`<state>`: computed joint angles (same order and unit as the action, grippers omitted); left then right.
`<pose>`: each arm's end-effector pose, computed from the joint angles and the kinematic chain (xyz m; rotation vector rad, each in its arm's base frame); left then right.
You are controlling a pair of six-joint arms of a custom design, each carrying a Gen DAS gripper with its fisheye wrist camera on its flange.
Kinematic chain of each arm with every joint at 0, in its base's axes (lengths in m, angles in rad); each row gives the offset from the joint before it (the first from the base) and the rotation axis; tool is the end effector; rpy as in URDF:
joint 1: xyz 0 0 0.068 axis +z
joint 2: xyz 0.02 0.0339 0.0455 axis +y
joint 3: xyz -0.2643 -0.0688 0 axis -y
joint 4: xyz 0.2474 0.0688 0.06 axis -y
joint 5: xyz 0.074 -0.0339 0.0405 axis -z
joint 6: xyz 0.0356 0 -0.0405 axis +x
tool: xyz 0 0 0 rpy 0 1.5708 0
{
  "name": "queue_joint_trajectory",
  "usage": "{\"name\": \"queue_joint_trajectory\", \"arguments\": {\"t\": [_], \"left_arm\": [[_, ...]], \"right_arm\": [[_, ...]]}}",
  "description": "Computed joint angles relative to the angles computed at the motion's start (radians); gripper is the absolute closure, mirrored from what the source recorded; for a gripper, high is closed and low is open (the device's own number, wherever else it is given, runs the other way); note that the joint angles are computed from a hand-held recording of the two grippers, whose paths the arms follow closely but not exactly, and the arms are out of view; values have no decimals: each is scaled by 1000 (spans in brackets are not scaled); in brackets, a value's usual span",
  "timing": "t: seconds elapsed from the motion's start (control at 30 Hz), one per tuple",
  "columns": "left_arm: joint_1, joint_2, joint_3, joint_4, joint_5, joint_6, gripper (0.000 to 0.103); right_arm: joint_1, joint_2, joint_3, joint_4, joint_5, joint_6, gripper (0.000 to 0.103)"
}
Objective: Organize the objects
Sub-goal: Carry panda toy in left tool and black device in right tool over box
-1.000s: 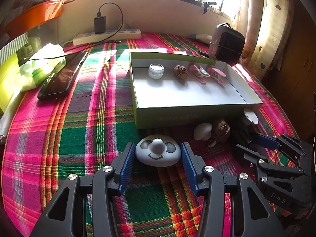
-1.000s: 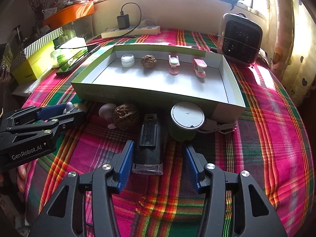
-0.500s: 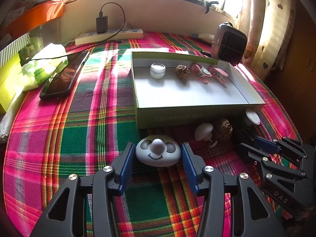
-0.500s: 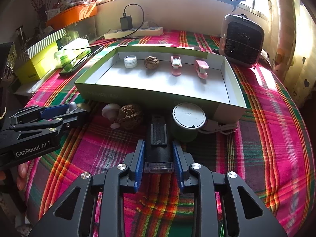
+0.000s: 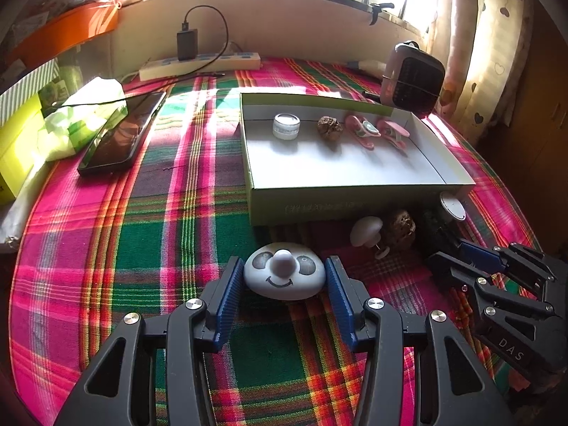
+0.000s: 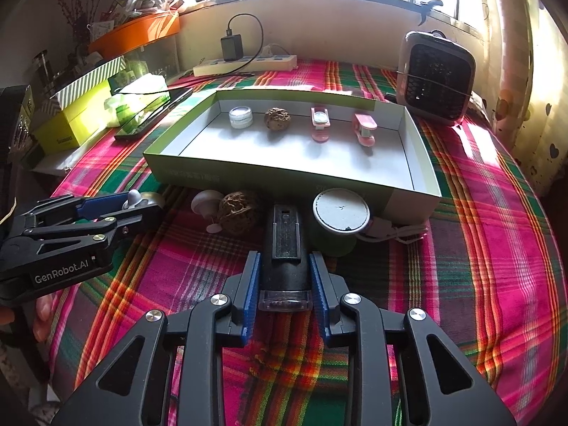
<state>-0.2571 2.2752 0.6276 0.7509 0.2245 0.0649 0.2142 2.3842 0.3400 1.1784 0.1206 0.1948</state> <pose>0.2880 -0.0839 -0.0213 0.4920 2.4210 -0.3600 0.2193 0.0433 -0.0357 0.0304 2.4283 0.0378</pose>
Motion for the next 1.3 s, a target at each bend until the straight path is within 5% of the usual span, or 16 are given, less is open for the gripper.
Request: {"name": "queue_joint_trajectory", "arguments": {"t": [0.67,1.3], "left_arm": [[-20,-81,-66,26,1,-2,57],[-44,-158,-10,-32,-1,-6,57]], "right_arm": [[-10,-60,-64,49,-25,-9,74],[-128,-203,-64,-50,-102,-42,74]]}}
